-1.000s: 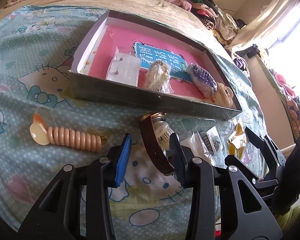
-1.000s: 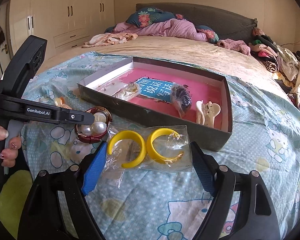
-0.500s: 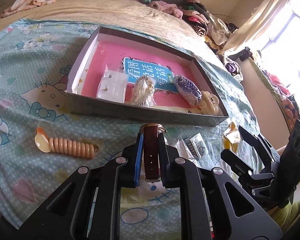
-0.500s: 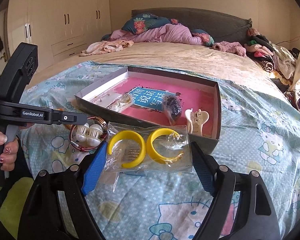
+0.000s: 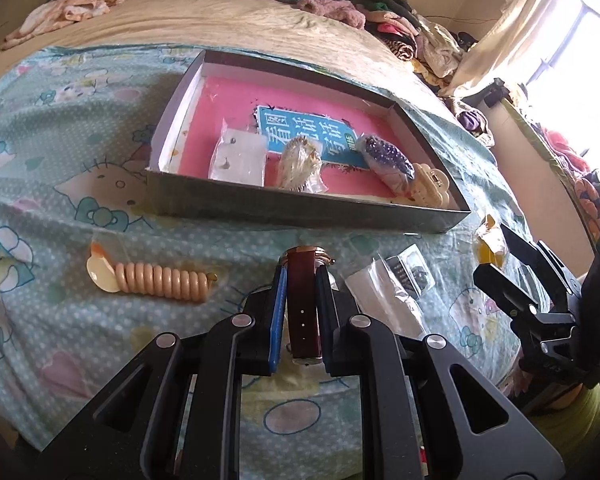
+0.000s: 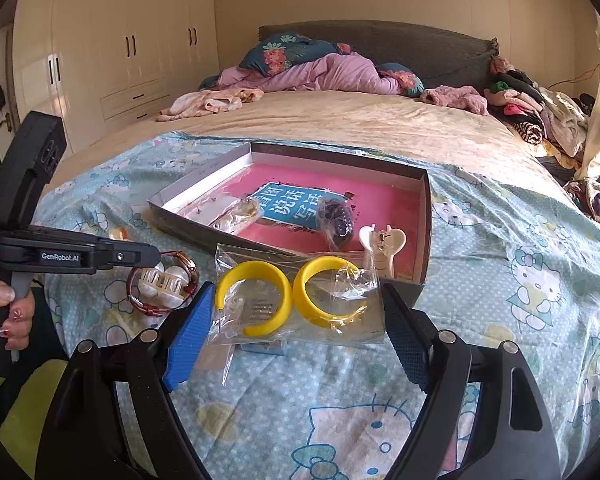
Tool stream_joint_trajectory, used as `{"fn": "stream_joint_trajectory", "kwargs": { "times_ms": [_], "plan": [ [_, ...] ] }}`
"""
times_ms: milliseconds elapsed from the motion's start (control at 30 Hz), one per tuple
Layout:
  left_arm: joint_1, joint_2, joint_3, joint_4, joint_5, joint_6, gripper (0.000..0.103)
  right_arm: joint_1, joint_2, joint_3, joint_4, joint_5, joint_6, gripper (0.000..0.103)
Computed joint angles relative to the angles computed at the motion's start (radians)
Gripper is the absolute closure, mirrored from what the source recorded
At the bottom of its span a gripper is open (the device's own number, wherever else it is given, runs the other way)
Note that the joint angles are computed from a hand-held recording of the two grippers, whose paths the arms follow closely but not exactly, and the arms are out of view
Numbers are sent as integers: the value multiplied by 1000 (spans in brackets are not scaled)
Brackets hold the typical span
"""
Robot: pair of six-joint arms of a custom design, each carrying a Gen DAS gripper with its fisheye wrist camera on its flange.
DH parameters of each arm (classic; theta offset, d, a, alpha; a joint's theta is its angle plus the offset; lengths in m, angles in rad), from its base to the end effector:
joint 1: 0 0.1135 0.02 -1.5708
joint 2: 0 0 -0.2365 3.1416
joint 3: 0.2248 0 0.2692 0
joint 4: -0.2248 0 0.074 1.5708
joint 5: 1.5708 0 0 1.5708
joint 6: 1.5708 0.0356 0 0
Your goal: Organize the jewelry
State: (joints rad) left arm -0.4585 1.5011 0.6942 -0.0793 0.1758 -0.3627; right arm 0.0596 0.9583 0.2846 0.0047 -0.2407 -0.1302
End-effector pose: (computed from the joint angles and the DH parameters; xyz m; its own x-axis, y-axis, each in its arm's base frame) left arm 0.2639 -0.1372 0.1169 -0.8393 0.0247 -0.5432 0.2537 0.9013 -0.3510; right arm 0.2109 0.0211 0.1228 -0.5821 -0.1610 -0.7970 -0.3228 0.9454 0.0448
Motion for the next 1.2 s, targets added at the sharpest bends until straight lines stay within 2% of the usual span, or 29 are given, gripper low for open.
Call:
{"fn": "stream_joint_trajectory", "kwargs": {
  "times_ms": [133, 300, 367, 467, 500, 800, 933, 967, 1033, 1100, 1200],
  "plan": [
    [23, 7, -4, -2, -11, 9, 92, 1, 18, 6, 4, 0, 3, 23],
    [82, 83, 15, 21, 43, 12, 78, 11, 28, 11, 10, 4, 6, 23],
    [101, 96, 21, 21, 63, 14, 76, 12, 35, 14, 14, 4, 7, 23],
    [102, 108, 45, 0, 88, 31, 80, 12, 40, 15, 16, 5, 8, 23],
    [97, 110, 52, -1, 101, 40, 95, 11, 43, 17, 17, 5, 9, 23],
    [2, -19, 67, -59, 15, 79, 96, 1, 47, 25, 21, -1, 16, 23],
    [22, -24, 71, -34, 135, 67, 95, -15, 36, 25, 16, -12, 15, 23],
    [23, -7, 78, -33, 125, 72, 95, -19, 31, 25, 13, -17, 15, 23],
    [25, 14, 77, -22, 45, 65, 95, -26, 23, 21, 10, -20, 13, 23],
    [61, 19, 58, 4, 110, 39, 95, -36, 14, 18, 8, -27, 12, 23],
    [42, -12, 48, -20, 32, 66, 94, -40, 20, 21, 8, -30, 13, 23]
  ]
}}
